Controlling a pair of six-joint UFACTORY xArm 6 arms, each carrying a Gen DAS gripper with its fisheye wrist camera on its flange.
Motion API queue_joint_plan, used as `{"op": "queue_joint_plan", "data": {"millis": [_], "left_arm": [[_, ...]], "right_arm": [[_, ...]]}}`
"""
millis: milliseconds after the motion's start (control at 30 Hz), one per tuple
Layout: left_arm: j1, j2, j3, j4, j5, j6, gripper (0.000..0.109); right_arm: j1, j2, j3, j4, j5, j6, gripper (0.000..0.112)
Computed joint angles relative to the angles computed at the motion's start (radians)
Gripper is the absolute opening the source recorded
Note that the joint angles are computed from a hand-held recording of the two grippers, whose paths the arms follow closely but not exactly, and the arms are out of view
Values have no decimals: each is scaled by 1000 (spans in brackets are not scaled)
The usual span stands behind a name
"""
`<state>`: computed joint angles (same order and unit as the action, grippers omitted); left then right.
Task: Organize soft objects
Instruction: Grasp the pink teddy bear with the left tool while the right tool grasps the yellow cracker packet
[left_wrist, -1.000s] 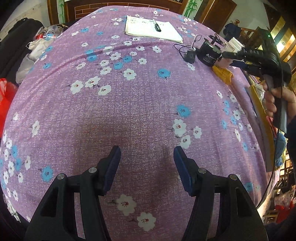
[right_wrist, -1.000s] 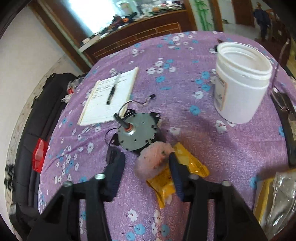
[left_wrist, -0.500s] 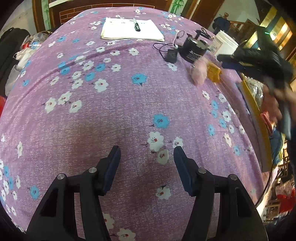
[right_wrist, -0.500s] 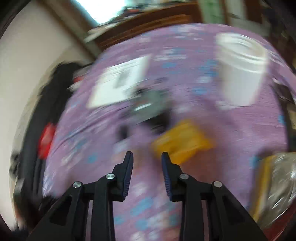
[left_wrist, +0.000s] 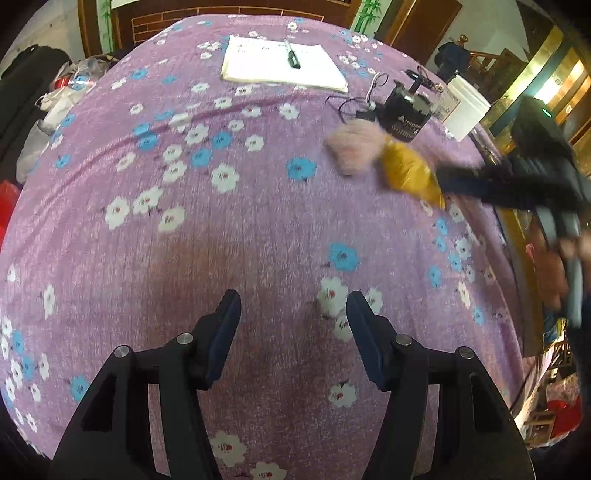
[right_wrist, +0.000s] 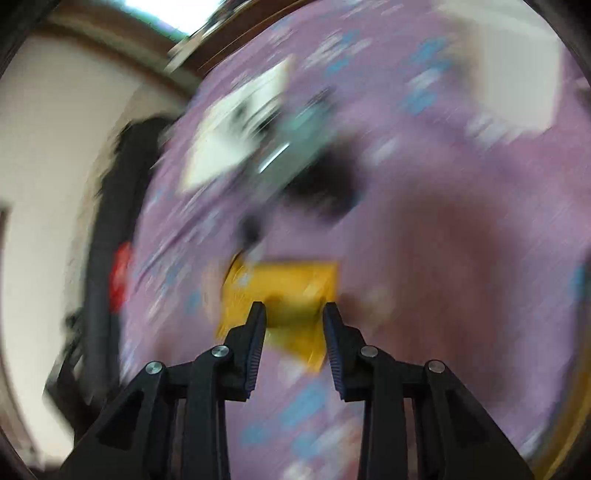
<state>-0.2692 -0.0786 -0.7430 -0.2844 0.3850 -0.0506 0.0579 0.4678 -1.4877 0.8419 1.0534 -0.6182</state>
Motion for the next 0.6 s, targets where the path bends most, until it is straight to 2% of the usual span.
{"op": "queue_joint_plan", "data": {"millis": [67, 233, 400, 533, 600], "left_arm": [[2, 14, -25, -36, -4, 45, 60], [13, 100, -150, -84, 33, 117, 60], [30, 244, -360, -230, 162, 213, 60], [54, 361, -508, -347, 267, 195, 60], [53, 403, -560, -364, 283, 167, 60]], "right_arm": [[-1, -69, 76, 23, 0, -52, 32], [0, -204, 217, 3, -85, -106, 32], [-25, -281, 304, 48, -105, -127, 32], [-46, -321, 363, 73, -126, -125, 32], [-51, -334, 383, 81, -132, -120, 32]]}}
